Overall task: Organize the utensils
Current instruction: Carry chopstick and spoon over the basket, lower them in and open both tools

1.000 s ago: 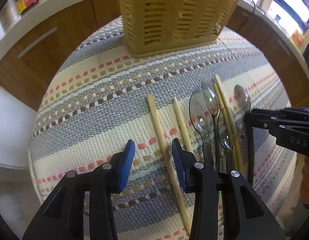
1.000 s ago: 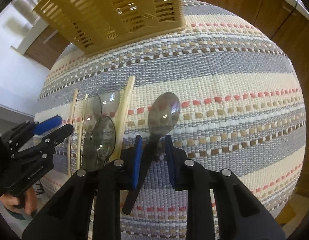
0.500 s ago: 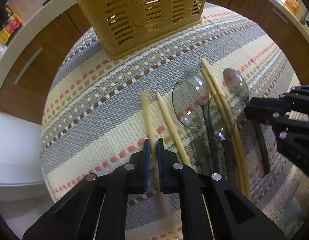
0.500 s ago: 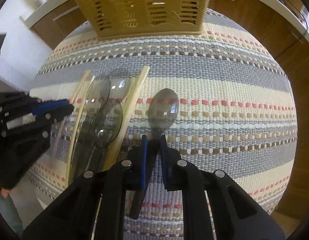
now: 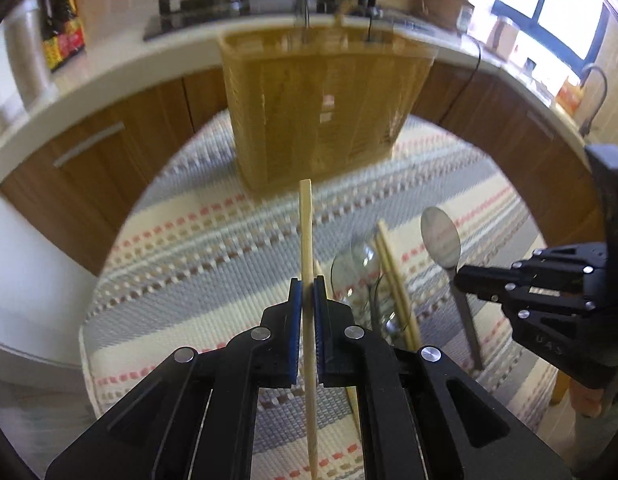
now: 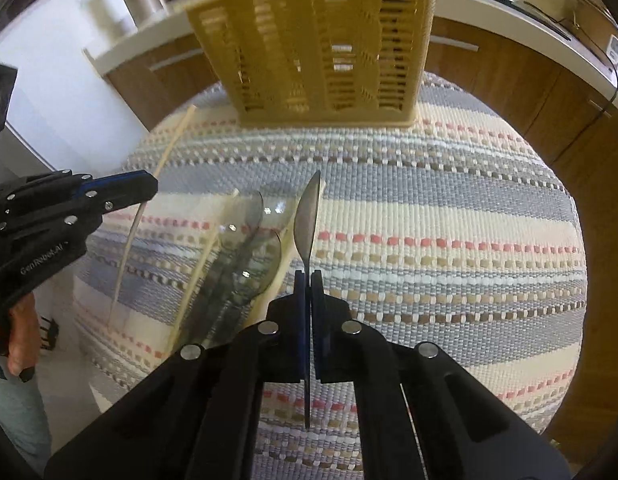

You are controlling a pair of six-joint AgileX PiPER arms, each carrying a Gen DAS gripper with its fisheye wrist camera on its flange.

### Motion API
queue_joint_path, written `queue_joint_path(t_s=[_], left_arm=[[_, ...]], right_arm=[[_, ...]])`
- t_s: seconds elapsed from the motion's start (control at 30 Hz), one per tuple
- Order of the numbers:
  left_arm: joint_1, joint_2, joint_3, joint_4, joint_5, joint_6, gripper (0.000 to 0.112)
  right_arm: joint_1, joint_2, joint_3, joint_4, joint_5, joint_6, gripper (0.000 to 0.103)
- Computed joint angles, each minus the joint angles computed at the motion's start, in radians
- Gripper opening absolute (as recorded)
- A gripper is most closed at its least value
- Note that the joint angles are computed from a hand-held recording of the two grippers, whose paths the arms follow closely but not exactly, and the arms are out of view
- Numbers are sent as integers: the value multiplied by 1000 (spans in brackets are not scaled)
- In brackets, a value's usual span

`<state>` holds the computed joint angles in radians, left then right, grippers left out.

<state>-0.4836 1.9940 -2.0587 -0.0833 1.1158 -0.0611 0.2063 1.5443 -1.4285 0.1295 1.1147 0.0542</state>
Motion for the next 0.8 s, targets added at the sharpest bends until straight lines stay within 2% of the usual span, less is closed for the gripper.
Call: queue_joint_path(t_s=[0.17, 0.27, 0.5, 0.6, 0.73, 0.8], left_arm=[[7, -106, 48, -19, -79, -5, 4], [33, -134, 10, -59, -95, 10, 4], [34, -150, -89, -45, -146, -10, 4], [34, -135, -157, -19, -167, -32, 4], [46, -64, -327, -25, -127, -43, 4], [46, 6, -471, -13, -89, -58, 4]], right_arm=[[-37, -41, -68, 38, 15, -43, 1], [-55, -49, -120, 44, 0, -64, 1], [-106, -29, -266, 81, -25, -100, 1], [-127, -9, -344, 106, -8, -114, 1], [-141, 27, -450, 119, 12, -124, 1], [-149, 56, -519, 117, 26, -126, 1]])
